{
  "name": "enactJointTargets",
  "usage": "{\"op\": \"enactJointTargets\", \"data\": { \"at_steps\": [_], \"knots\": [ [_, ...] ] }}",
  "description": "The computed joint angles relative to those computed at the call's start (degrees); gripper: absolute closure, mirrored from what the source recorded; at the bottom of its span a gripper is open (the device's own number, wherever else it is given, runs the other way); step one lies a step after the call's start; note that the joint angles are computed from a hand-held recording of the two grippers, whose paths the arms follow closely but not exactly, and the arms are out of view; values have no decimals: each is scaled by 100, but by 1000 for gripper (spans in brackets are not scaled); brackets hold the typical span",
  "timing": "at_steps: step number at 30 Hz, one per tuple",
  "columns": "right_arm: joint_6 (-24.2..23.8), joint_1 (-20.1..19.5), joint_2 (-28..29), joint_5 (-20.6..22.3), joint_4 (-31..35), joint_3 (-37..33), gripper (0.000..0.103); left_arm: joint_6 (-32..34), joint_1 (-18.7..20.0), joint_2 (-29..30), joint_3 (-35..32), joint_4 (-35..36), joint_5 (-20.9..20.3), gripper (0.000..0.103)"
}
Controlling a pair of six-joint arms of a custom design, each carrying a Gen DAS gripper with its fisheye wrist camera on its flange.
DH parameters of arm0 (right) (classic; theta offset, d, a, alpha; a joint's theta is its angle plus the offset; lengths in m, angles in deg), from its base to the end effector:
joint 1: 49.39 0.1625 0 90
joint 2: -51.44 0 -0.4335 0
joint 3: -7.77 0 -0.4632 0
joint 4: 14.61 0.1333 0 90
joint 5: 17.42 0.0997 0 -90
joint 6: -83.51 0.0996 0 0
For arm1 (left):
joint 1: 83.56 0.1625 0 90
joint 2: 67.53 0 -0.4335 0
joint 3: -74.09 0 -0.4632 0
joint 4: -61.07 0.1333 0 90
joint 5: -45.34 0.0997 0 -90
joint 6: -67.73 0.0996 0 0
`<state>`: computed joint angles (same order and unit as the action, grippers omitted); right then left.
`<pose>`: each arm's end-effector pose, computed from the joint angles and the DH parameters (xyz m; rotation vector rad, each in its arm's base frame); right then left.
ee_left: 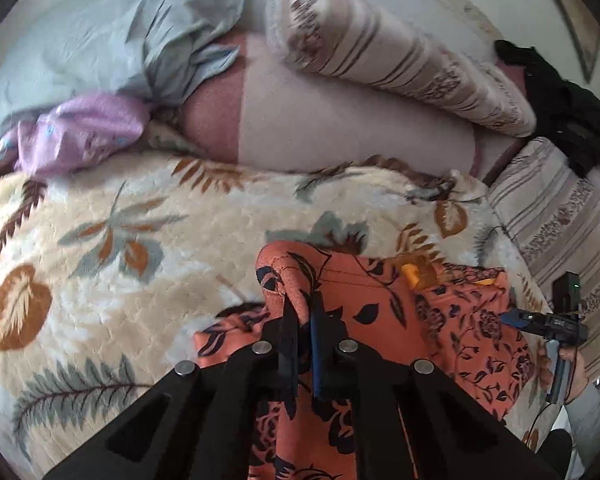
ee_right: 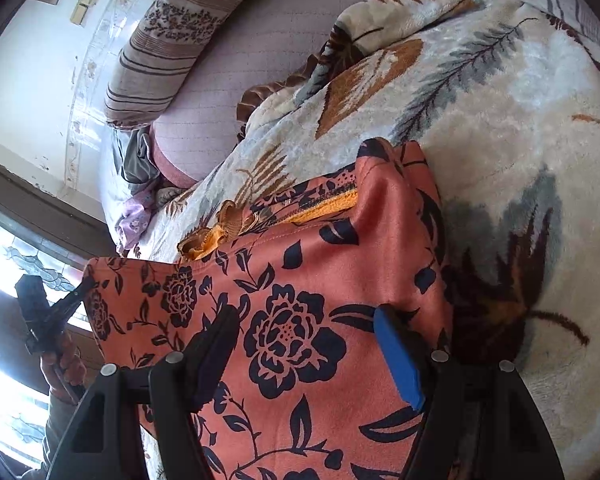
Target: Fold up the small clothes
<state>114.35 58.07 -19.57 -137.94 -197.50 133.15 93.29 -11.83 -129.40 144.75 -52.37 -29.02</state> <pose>0.2416 -0.4925 0.1909 -0.5697 -2.6494 1.1612 -0.0933 -0.7936 0.4064 1.0115 2.6484 -0.3389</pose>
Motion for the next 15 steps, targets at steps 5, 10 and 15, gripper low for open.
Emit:
{"op": "enactJointTargets", "data": {
  "at_steps": [5,10,15],
  "knots": [
    [134,89,-36,-142,372,-101,30,-1048,528,550,-516,476,543,73],
    [-22,289,0,-252,694,-351,30,-680,362,299,-170,76,917,62],
    [-207,98,30,461,396,-474,25,-208,250,-304,396,-297,552,61]
  ]
}}
